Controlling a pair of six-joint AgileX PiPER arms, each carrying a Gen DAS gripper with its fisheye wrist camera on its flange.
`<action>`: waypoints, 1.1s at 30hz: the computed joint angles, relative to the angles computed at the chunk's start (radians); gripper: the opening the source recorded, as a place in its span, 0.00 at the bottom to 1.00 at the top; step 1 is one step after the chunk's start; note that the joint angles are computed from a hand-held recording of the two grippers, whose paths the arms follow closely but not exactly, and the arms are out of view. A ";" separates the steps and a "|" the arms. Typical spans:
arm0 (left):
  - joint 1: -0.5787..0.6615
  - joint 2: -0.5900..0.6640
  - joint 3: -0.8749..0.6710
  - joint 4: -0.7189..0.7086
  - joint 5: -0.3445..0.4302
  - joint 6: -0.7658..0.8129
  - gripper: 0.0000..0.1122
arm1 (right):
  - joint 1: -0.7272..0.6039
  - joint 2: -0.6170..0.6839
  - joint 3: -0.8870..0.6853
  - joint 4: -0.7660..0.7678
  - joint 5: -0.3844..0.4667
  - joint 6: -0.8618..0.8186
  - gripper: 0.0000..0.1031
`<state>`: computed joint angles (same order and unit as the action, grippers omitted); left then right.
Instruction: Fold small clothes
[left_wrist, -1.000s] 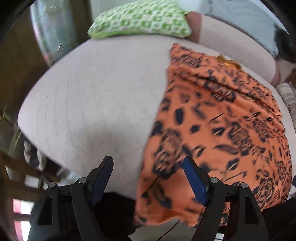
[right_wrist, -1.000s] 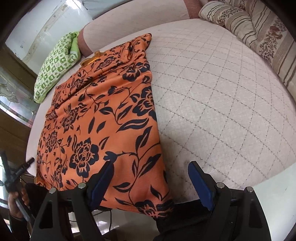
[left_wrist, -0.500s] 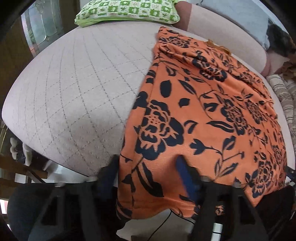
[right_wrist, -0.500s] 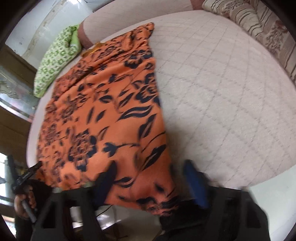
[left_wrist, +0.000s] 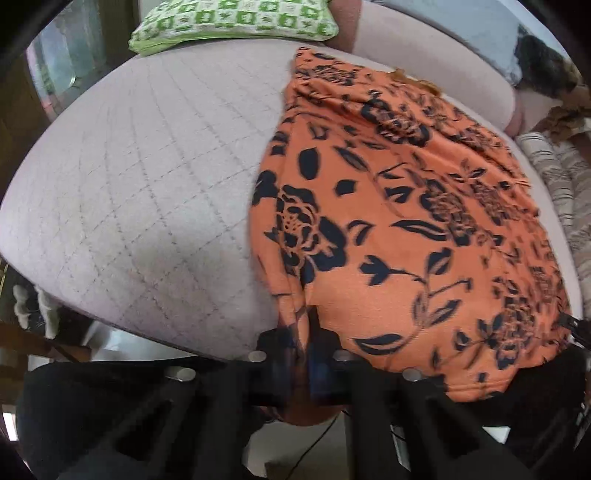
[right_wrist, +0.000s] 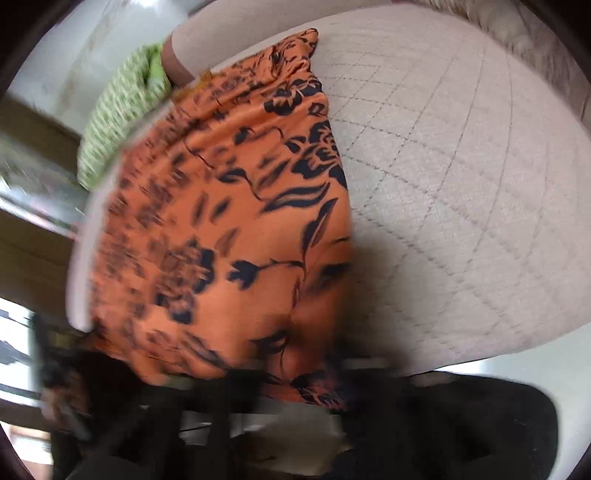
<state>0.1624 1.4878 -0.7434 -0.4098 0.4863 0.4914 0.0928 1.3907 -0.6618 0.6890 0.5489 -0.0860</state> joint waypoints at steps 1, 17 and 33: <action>0.004 -0.008 0.002 -0.011 0.003 0.007 0.05 | -0.024 -0.008 0.014 0.060 0.003 -0.062 0.08; 0.159 -0.047 -0.036 -0.238 0.228 0.250 0.06 | -0.193 -0.011 0.068 0.406 0.144 -0.423 0.09; 0.170 0.093 -0.492 -0.288 0.482 0.141 0.06 | -0.385 0.104 -0.148 0.683 0.429 -0.620 0.09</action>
